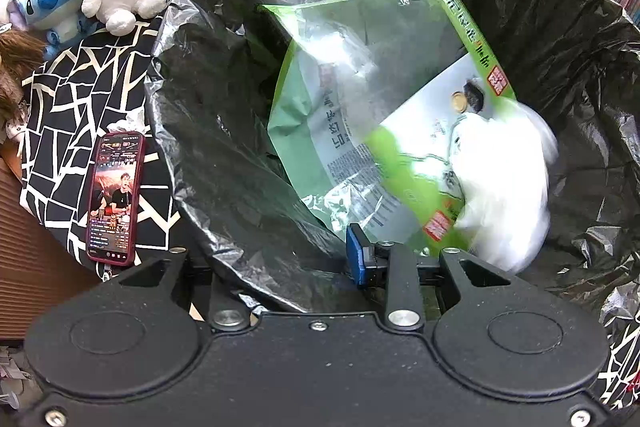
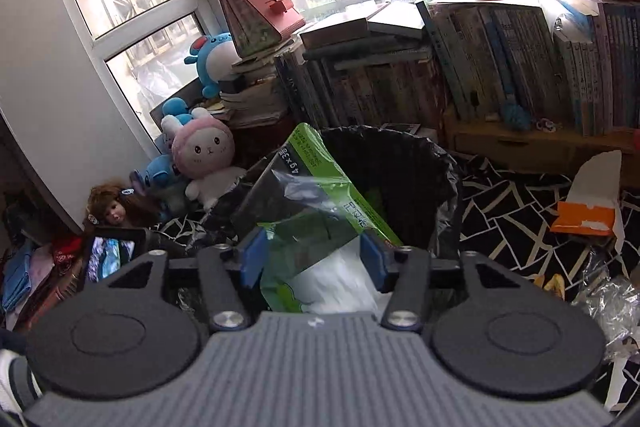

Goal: Collect trash
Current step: 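Carry the white tissue over the bin and open the right tool, then move the right tool down to the white paper strip and grasp it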

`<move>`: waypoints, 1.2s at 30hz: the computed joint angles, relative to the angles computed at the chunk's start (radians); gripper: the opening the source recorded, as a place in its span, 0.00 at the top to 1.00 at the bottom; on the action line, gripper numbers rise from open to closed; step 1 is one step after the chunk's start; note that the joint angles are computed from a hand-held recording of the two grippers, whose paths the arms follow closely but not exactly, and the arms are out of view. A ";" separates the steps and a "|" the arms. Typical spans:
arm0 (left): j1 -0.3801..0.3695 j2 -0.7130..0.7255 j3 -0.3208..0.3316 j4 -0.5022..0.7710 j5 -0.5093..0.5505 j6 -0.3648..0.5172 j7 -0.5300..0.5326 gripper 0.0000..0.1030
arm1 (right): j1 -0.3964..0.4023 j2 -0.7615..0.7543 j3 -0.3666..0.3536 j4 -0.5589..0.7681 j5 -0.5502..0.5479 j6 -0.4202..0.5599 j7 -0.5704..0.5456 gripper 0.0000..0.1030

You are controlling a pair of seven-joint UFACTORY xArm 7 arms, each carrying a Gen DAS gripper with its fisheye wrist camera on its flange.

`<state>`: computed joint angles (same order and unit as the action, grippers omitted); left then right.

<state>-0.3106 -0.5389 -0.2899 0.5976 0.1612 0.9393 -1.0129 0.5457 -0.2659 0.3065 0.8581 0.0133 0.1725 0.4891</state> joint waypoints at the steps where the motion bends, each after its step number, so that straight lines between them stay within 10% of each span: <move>1: 0.000 0.000 0.000 0.001 0.000 0.001 0.000 0.70 | -0.003 -0.005 0.001 -0.006 -0.003 0.006 0.002 0.30; 19: 0.001 0.007 0.002 0.006 0.001 0.003 0.003 0.69 | -0.362 -0.415 0.077 -0.349 -0.225 0.245 0.325 0.20; 27: 0.000 0.013 0.002 0.013 0.003 0.011 0.002 0.69 | -0.354 -0.473 0.037 -0.512 -0.227 0.437 0.389 0.27; 36: -0.003 0.027 -0.003 0.029 0.018 0.035 0.001 0.69 | -0.388 -0.358 0.152 -0.540 -0.397 0.373 0.543 0.42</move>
<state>-0.3132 -0.5116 -0.2934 0.6262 0.1792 0.9742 -1.0124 0.1580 -0.6241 0.4584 0.3178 -0.3837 0.5460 1.0319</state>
